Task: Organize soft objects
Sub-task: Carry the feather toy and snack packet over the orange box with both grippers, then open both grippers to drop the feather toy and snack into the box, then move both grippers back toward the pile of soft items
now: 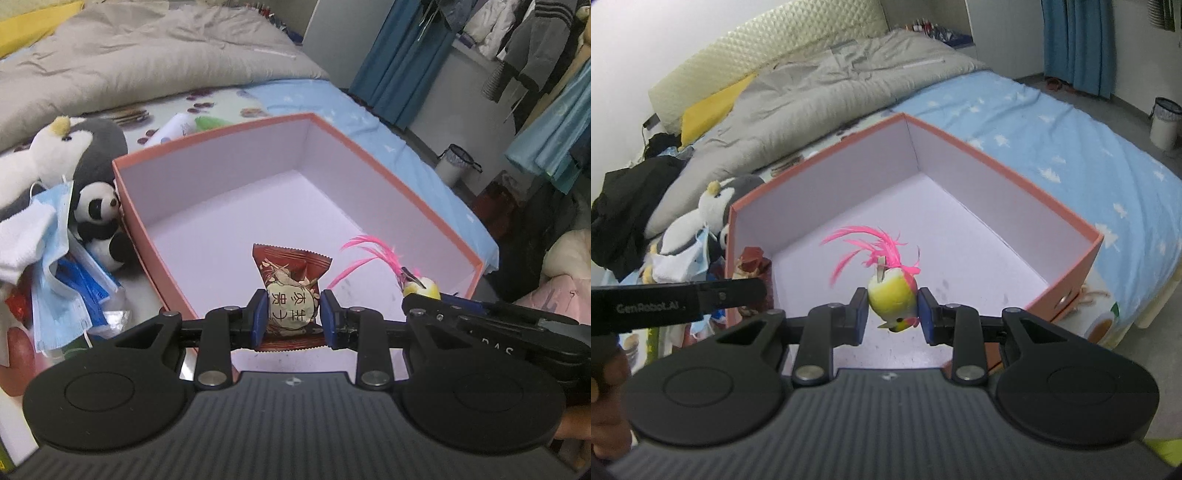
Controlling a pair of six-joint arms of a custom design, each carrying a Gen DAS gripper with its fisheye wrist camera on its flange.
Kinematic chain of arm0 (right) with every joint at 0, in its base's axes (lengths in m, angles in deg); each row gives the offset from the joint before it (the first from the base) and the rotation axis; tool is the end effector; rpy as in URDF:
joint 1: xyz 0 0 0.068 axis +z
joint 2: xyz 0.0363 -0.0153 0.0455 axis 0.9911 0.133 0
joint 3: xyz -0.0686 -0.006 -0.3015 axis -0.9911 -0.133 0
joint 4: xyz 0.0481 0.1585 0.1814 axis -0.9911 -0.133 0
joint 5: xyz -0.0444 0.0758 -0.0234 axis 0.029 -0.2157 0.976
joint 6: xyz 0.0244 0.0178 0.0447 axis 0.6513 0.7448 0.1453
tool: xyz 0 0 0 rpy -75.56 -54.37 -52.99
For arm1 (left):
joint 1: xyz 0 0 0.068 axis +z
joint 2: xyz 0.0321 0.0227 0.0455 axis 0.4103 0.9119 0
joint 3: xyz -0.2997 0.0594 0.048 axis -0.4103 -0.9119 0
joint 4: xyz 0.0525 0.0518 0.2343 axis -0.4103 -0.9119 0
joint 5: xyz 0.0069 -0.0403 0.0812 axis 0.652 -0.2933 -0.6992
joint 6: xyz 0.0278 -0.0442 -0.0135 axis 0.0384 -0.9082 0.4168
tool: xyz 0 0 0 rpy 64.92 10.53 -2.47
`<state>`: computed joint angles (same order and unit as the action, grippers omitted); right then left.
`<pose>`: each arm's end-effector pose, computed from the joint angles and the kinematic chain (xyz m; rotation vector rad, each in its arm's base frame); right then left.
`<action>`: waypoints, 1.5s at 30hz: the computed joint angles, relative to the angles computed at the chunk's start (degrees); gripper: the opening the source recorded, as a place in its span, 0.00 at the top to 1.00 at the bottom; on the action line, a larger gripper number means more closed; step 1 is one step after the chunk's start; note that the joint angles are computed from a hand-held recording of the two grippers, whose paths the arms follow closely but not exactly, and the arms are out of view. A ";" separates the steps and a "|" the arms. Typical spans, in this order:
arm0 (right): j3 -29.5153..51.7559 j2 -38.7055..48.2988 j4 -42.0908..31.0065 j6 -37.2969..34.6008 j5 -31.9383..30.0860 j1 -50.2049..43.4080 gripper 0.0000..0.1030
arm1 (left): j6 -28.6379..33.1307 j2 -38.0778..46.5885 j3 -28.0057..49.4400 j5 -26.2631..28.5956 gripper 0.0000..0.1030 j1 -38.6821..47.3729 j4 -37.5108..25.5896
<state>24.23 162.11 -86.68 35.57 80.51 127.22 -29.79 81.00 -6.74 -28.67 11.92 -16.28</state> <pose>0.1696 0.1419 0.2805 0.5285 2.3039 0.1412 0.3011 -0.0815 0.3073 0.6288 2.4687 -0.6004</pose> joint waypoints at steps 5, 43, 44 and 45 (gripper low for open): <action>-0.71 -0.11 0.10 0.04 -1.13 -0.92 0.61 | 0.51 -0.29 0.23 -0.14 0.51 0.45 0.16; 19.10 11.02 -11.80 10.51 22.24 30.51 0.53 | 29.21 -19.13 -3.40 20.79 0.48 44.42 -23.70; 19.73 11.66 -12.14 10.71 22.29 30.92 0.53 | 30.59 -18.90 -3.25 21.08 0.48 45.66 -24.67; 20.44 12.37 -12.53 10.91 22.30 31.29 0.53 | 32.34 -18.55 -2.90 21.39 0.48 47.23 -25.99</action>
<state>44.67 174.48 -99.21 46.49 102.81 158.51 2.55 62.45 -9.65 -7.27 59.15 -42.27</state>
